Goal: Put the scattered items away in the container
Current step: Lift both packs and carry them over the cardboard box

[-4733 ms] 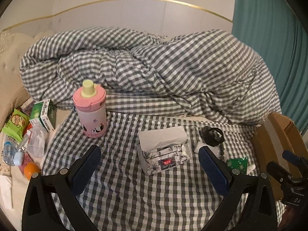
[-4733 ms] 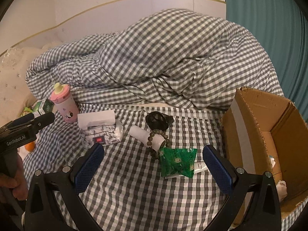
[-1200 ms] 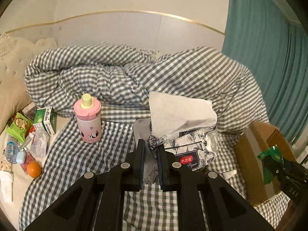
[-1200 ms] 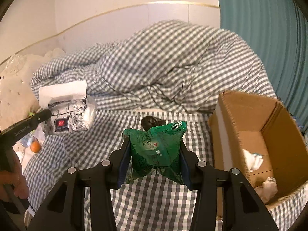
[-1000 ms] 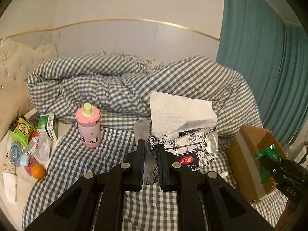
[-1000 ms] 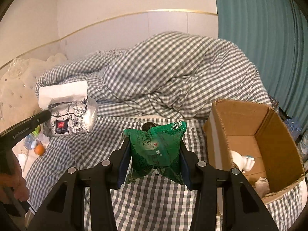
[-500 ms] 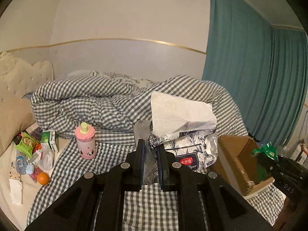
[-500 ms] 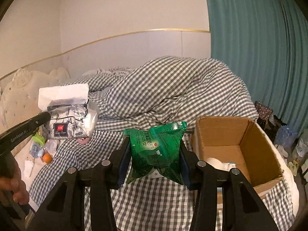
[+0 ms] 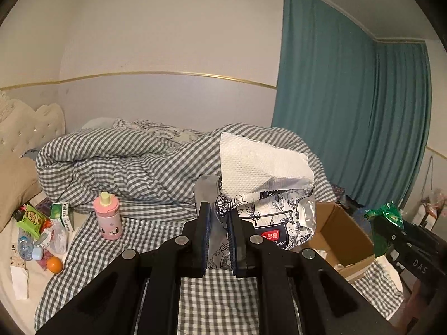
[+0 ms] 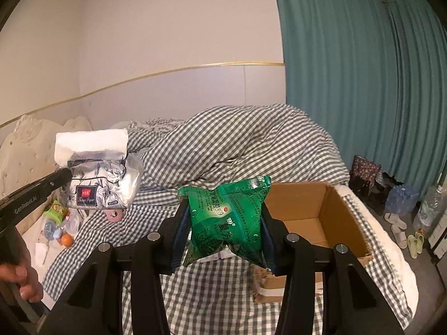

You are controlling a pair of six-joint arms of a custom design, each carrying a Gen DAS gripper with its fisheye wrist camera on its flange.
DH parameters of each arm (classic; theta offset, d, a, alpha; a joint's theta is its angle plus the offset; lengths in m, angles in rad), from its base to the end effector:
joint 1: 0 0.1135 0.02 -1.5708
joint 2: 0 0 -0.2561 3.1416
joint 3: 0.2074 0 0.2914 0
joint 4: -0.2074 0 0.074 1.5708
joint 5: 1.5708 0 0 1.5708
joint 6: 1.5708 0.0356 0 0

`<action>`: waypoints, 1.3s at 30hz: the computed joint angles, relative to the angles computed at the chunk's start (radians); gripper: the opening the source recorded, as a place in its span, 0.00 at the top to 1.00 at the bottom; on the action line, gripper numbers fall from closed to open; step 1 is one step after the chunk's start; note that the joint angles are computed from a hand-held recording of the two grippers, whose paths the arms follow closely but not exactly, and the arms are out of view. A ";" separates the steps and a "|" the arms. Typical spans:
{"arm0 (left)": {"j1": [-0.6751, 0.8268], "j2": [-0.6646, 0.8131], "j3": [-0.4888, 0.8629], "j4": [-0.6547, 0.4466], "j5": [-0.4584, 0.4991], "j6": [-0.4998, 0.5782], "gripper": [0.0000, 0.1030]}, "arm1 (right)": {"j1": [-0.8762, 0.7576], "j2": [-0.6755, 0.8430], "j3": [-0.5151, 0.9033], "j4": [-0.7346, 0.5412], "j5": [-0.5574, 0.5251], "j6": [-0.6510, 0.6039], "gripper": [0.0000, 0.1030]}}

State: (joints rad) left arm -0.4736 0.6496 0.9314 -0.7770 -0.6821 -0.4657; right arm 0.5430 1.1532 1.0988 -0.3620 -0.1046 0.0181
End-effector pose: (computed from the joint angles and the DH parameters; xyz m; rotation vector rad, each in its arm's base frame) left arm 0.1550 -0.0542 0.3570 -0.3962 1.9089 0.0888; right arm 0.2585 0.1604 0.3478 -0.5887 1.9270 0.4644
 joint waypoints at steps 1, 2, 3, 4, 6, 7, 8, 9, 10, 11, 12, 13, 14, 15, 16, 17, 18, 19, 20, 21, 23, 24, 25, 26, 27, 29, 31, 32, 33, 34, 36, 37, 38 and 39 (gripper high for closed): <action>-0.015 0.012 0.008 -0.001 -0.007 -0.004 0.89 | -0.010 -0.009 -0.001 -0.003 -0.005 -0.001 0.56; -0.028 0.023 0.015 -0.001 -0.014 -0.008 0.89 | -0.020 -0.018 -0.003 -0.007 -0.010 -0.002 0.56; -0.047 0.035 0.021 0.000 -0.026 -0.015 0.89 | -0.036 -0.030 -0.006 -0.013 -0.020 -0.004 0.56; -0.067 0.047 0.027 0.003 -0.038 -0.020 0.89 | -0.044 -0.038 -0.009 -0.015 -0.024 -0.005 0.56; -0.097 0.063 0.033 0.013 -0.054 -0.025 0.89 | -0.063 -0.057 -0.017 -0.019 -0.031 -0.009 0.56; -0.114 0.074 0.037 0.021 -0.064 -0.030 0.89 | -0.072 -0.063 -0.020 -0.021 -0.034 -0.010 0.56; -0.121 0.081 0.039 0.028 -0.064 -0.032 0.89 | -0.083 -0.068 -0.022 -0.024 -0.039 -0.013 0.56; -0.131 0.089 0.044 0.034 -0.065 -0.034 0.89 | -0.098 -0.073 -0.023 -0.028 -0.044 -0.016 0.56; -0.143 0.102 0.049 0.041 -0.069 -0.034 0.89 | -0.107 -0.078 -0.024 -0.030 -0.047 -0.017 0.56; -0.150 0.109 0.052 0.046 -0.072 -0.032 0.89 | -0.119 -0.081 -0.026 -0.030 -0.053 -0.019 0.56; -0.160 0.120 0.057 0.053 -0.077 -0.033 0.89 | -0.135 -0.085 -0.027 -0.033 -0.060 -0.020 0.56; -0.168 0.132 0.063 0.060 -0.078 -0.034 0.89 | -0.143 -0.086 -0.027 -0.034 -0.061 -0.021 0.56; -0.177 0.143 0.070 0.065 -0.081 -0.035 0.89 | -0.147 -0.089 -0.028 -0.034 -0.059 -0.020 0.56; -0.182 0.156 0.074 0.074 -0.081 -0.034 0.89 | -0.161 -0.095 -0.030 -0.037 -0.065 -0.022 0.56; -0.190 0.172 0.081 0.083 -0.083 -0.034 0.89 | -0.171 -0.098 -0.030 -0.037 -0.068 -0.024 0.56; -0.200 0.184 0.086 0.088 -0.086 -0.036 0.89 | -0.180 -0.103 -0.032 -0.040 -0.070 -0.025 0.56; -0.207 0.200 0.094 0.096 -0.086 -0.036 0.89 | -0.198 -0.104 -0.032 -0.042 -0.077 -0.027 0.56; -0.215 0.218 0.101 0.105 -0.087 -0.037 0.89 | -0.212 -0.103 -0.032 -0.041 -0.085 -0.028 0.56; -0.222 0.227 0.104 0.112 -0.087 -0.041 0.89 | -0.229 -0.102 -0.031 -0.042 -0.092 -0.030 0.56; -0.224 0.236 0.107 0.123 -0.082 -0.045 0.89 | -0.239 -0.103 -0.033 -0.041 -0.097 -0.031 0.56; -0.230 0.260 0.116 0.142 -0.075 -0.046 0.89 | -0.270 -0.102 -0.033 -0.041 -0.112 -0.034 0.56; -0.229 0.276 0.124 0.150 -0.069 -0.040 0.89 | -0.280 -0.100 -0.031 -0.042 -0.116 -0.035 0.56; -0.231 0.292 0.131 0.159 -0.067 -0.036 0.89 | -0.295 -0.097 -0.030 -0.041 -0.122 -0.036 0.56; -0.232 0.308 0.137 0.168 -0.063 -0.033 0.89 | -0.306 -0.095 -0.029 -0.040 -0.128 -0.037 0.56; -0.228 0.317 0.140 0.175 -0.057 -0.030 0.89 | -0.322 -0.090 -0.028 -0.038 -0.136 -0.038 0.56; -0.230 0.345 0.152 0.189 -0.050 -0.026 0.89 | -0.341 -0.078 -0.022 -0.035 -0.145 -0.039 0.56; -0.226 0.374 0.164 0.205 -0.041 -0.018 0.89 | -0.365 -0.060 -0.013 -0.031 -0.157 -0.039 0.56; -0.225 0.389 0.170 0.212 -0.036 -0.014 0.89 | -0.377 -0.055 -0.008 -0.033 -0.167 -0.042 0.56; -0.220 0.402 0.175 0.218 -0.029 -0.009 0.89 | -0.386 -0.043 -0.001 -0.031 -0.170 -0.044 0.56; -0.218 0.415 0.181 0.222 -0.025 -0.007 0.89 | -0.391 -0.036 0.001 -0.028 -0.172 -0.044 0.56; -0.207 0.440 0.189 0.235 -0.005 -0.005 0.89 | -0.403 -0.014 0.011 -0.020 -0.178 -0.043 0.56; -0.201 0.446 0.188 0.241 0.007 -0.005 0.89 | -0.408 -0.007 0.013 -0.018 -0.180 -0.044 0.56; -0.198 0.455 0.190 0.247 0.014 -0.006 0.89 | -0.410 0.000 0.018 -0.018 -0.179 -0.045 0.56; -0.188 0.465 0.188 0.257 0.023 -0.001 0.89 | -0.413 0.007 0.018 -0.015 -0.180 -0.047 0.56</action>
